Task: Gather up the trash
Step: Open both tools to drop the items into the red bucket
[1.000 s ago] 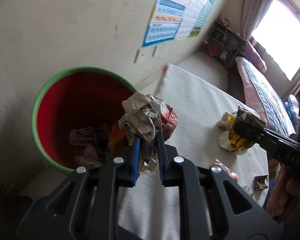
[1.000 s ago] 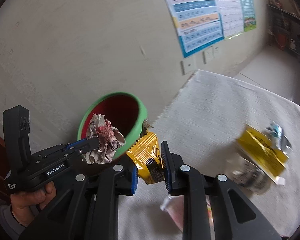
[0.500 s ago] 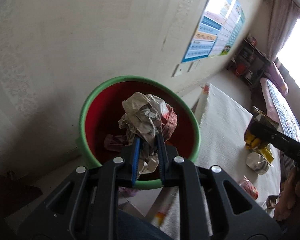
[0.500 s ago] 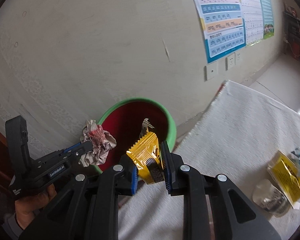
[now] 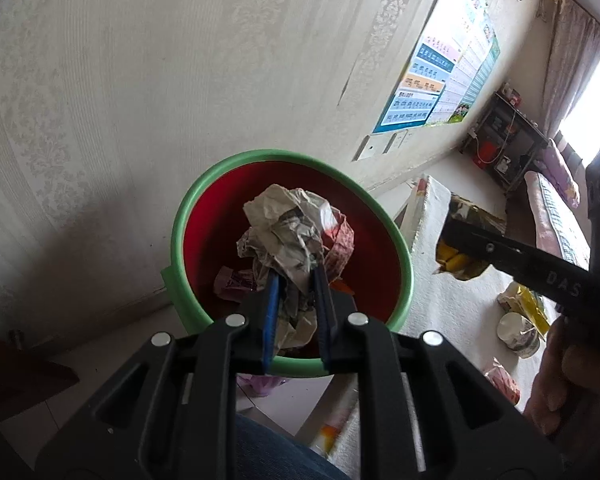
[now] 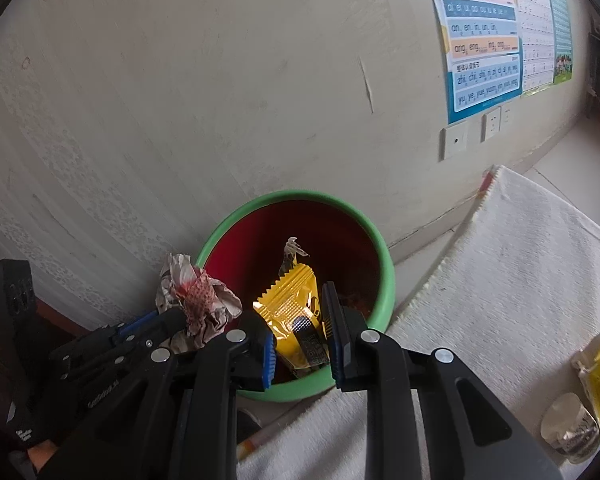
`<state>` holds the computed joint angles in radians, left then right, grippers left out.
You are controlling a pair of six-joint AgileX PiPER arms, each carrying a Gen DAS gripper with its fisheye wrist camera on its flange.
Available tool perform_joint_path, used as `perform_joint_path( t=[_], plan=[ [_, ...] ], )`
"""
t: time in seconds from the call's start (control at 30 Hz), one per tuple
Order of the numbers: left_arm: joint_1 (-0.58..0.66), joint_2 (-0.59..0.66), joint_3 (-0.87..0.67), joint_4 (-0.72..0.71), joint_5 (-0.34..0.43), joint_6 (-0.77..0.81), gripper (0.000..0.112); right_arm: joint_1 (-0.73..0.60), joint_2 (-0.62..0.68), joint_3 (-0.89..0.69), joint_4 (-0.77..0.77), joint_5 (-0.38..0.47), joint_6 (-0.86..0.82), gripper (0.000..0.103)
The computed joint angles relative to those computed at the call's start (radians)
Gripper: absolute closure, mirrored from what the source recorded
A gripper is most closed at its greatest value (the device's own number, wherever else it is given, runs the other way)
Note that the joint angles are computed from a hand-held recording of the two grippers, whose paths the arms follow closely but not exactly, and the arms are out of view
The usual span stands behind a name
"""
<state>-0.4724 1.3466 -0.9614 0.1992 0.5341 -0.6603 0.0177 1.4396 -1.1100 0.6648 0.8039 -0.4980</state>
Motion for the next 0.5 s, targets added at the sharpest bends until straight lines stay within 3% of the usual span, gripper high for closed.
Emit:
perform_joint_path(
  t=[0.17, 0.5],
  plan=[
    [0.044, 0.030, -0.012, -0.125, 0.003, 0.104, 0.096, 0.046, 0.050, -0.024, -0.022, -0.032, 0.025, 0.083],
    [0.092, 0.041, 0.003, -0.203, -0.024, 0.141, 0.096, 0.094, 0.134, -0.055, -0.047, -0.074, 0.049, 0.082]
  ],
)
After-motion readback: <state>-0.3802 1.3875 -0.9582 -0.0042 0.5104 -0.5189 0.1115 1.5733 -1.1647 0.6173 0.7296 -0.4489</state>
